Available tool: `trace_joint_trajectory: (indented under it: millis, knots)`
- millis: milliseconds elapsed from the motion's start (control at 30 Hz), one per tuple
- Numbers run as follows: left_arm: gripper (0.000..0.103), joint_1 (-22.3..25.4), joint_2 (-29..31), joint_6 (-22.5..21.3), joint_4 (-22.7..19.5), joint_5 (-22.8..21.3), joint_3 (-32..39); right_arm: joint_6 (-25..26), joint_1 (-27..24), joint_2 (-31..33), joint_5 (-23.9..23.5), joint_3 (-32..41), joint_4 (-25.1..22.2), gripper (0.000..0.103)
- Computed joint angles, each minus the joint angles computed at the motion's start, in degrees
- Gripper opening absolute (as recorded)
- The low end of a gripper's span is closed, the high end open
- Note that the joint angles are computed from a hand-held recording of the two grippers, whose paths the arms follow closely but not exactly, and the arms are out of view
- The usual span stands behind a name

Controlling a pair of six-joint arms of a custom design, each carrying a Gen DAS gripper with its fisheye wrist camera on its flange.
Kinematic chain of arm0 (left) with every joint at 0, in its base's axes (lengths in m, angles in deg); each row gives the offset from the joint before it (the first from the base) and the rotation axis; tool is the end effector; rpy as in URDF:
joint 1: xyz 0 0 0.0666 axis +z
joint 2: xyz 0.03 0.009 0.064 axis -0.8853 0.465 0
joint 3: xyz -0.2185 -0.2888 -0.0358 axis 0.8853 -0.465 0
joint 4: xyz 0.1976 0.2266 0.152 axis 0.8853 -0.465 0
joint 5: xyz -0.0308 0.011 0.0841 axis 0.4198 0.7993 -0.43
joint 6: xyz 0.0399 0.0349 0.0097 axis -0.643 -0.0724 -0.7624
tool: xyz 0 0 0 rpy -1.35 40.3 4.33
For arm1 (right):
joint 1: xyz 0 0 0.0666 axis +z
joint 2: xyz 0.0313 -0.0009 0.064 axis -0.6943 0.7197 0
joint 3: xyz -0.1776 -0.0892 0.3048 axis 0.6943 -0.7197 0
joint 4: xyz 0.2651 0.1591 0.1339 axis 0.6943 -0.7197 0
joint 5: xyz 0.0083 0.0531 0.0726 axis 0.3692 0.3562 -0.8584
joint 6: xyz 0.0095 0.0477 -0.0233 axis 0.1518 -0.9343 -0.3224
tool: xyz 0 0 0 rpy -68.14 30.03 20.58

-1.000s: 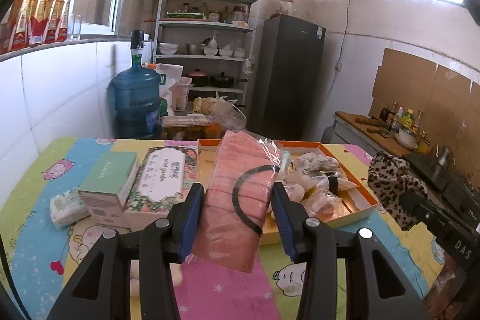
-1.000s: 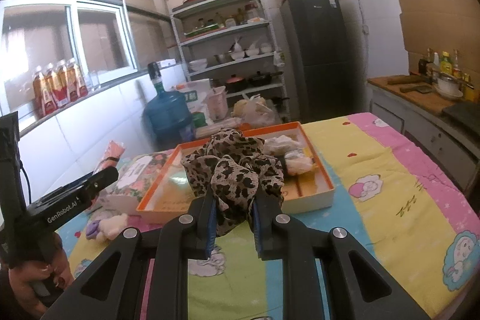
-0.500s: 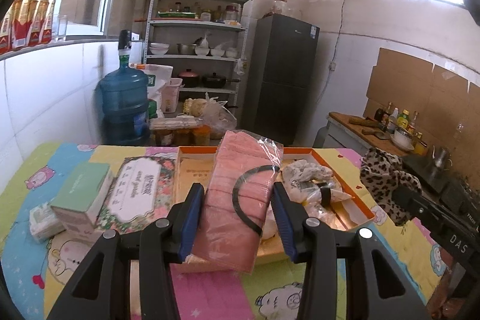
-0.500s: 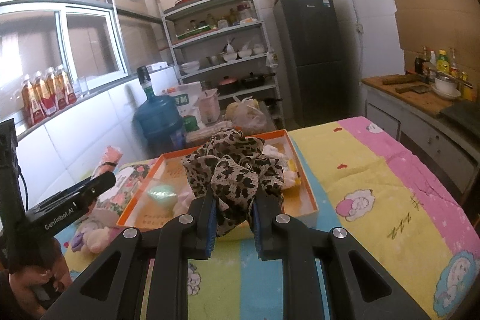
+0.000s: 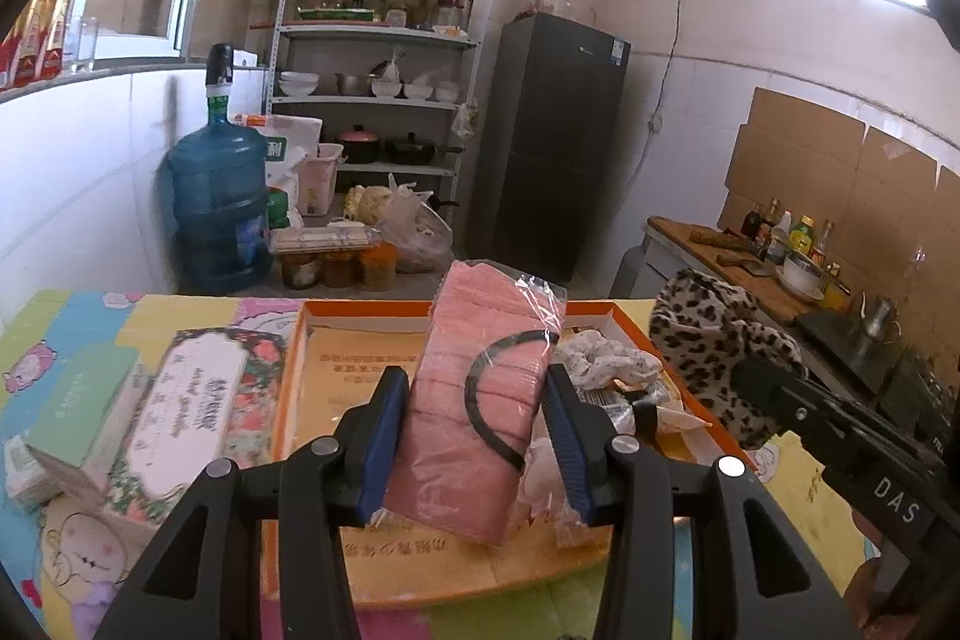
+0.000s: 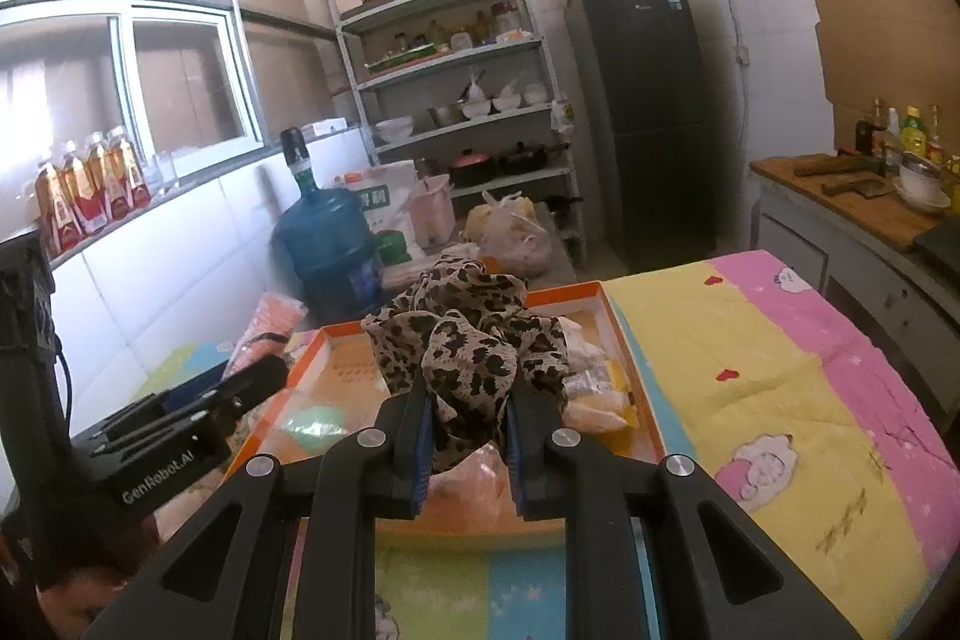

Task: Organize soft objects
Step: 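Lower the pink towel with left while right lowers the leopard cloth into the tray, then open left to release the pink towel while right releases the leopard cloth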

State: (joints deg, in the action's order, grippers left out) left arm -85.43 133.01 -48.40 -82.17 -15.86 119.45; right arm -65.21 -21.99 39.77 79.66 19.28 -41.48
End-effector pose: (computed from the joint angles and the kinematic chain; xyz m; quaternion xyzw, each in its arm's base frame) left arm 0.5952 -0.2659 0.4393 0.2308 0.8337 -0.2262 0.4478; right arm 0.4611 0.1674 0.4517 0.1951 0.8299 0.0249 0.5221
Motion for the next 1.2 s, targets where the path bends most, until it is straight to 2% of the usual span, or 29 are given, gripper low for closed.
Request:
trace_joint_trajectory:
  millis: [333,667,767,900,1067,1200]
  knots:
    - [0.046,-0.5,8.0,0.4,-7.0,-0.3,11.5,-0.3,-2.8,4.3,-4.6,2.2,-0.1,0.02]
    - [0.046,-0.5,15.9,0.2,-15.9,0.6,24.3,-2.2,-4.6,5.8,-7.4,2.0,-0.7,0.022]
    - [0.046,-0.5,16.7,0.3,-16.9,0.6,25.6,-2.1,-4.7,6.3,-8.0,2.3,-1.0,0.023]
    - [0.046,-0.5,17.9,0.3,-18.2,0.5,27.7,-2.0,-4.6,6.8,-8.1,2.9,-1.8,0.033]
    - [0.047,-0.5,17.9,0.6,-18.2,1.1,27.6,-2.4,-4.5,6.9,-7.5,3.0,-2.1,0.038]
    - [0.049,-0.3,18.9,1.2,-19.5,1.0,29.8,-2.6,-4.4,7.0,-7.1,2.9,-1.8,0.063]
